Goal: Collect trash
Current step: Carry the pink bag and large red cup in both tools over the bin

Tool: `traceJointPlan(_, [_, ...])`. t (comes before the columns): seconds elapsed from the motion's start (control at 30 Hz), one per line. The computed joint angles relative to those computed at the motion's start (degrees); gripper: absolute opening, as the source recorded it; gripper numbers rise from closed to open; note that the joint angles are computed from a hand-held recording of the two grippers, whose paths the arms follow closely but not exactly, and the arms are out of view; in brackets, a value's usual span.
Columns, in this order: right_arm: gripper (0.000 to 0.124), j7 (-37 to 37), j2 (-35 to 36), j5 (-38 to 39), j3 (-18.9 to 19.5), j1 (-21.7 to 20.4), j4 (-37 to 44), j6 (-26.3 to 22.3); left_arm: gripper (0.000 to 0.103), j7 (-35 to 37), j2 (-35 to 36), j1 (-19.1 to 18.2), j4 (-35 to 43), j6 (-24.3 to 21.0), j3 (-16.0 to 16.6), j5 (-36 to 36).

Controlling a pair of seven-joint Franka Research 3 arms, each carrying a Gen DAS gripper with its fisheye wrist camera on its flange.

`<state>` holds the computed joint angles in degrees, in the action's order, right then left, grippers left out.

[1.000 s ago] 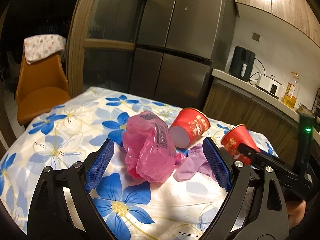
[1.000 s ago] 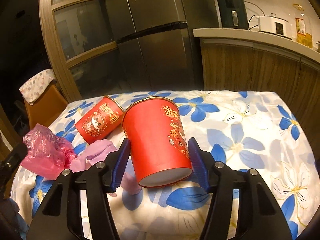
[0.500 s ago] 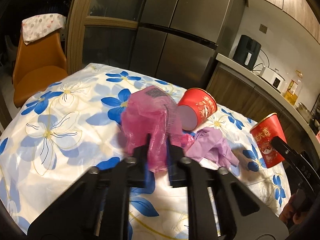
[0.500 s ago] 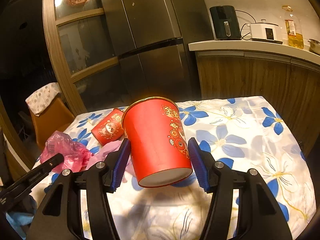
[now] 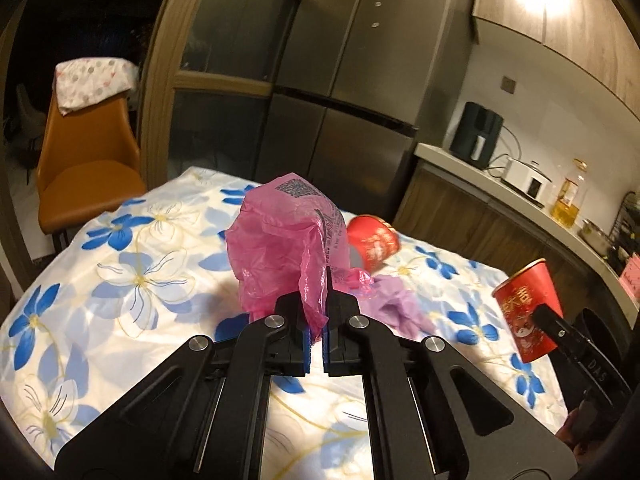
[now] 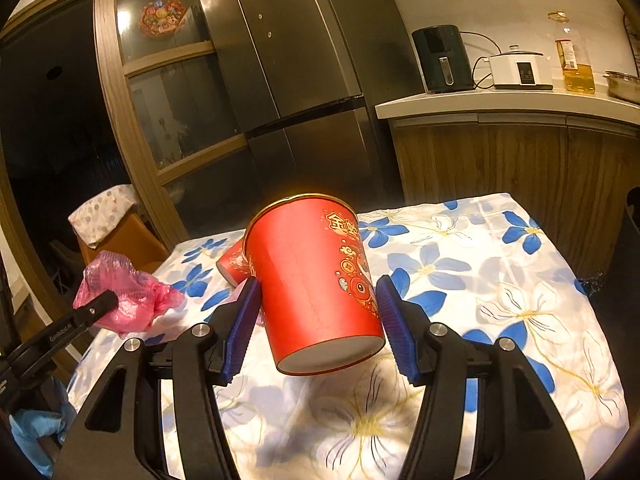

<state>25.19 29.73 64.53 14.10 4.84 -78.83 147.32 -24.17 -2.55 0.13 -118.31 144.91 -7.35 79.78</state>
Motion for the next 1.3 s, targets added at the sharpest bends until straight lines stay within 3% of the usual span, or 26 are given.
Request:
traceJointPlan(0.2, [0.058, -4.2, -4.6, 5.6, -0.1, -2.4, -5.3, -0.6, 0.002, 2.4, 0.9, -1.8, 2.0, -0.5, -1.2, 0.0])
traceJointPlan(0.67, [0.058, -8.4, -9.1, 14.0, -5.5, -4.3, -9.5, -0.3, 0.002, 9.5, 10.5, -8.4, 14.3, 2.3, -0.9, 0.6])
traceJointPlan(0.97, [0.058, -7.4, -7.7, 15.2, -6.8, -6.6, -7.1, 3.1, 0.002, 19.6, 22.5, -14.1, 29.8, 7.3, 1.8, -3.1])
traceJointPlan(1.3, [0.058, -3.6, -2.6, 13.3, -6.5, -10.3, 0.2, 9.0, 0.002, 37.9, 39.2, -18.5, 53.2, 10.8, 2.9, -15.8])
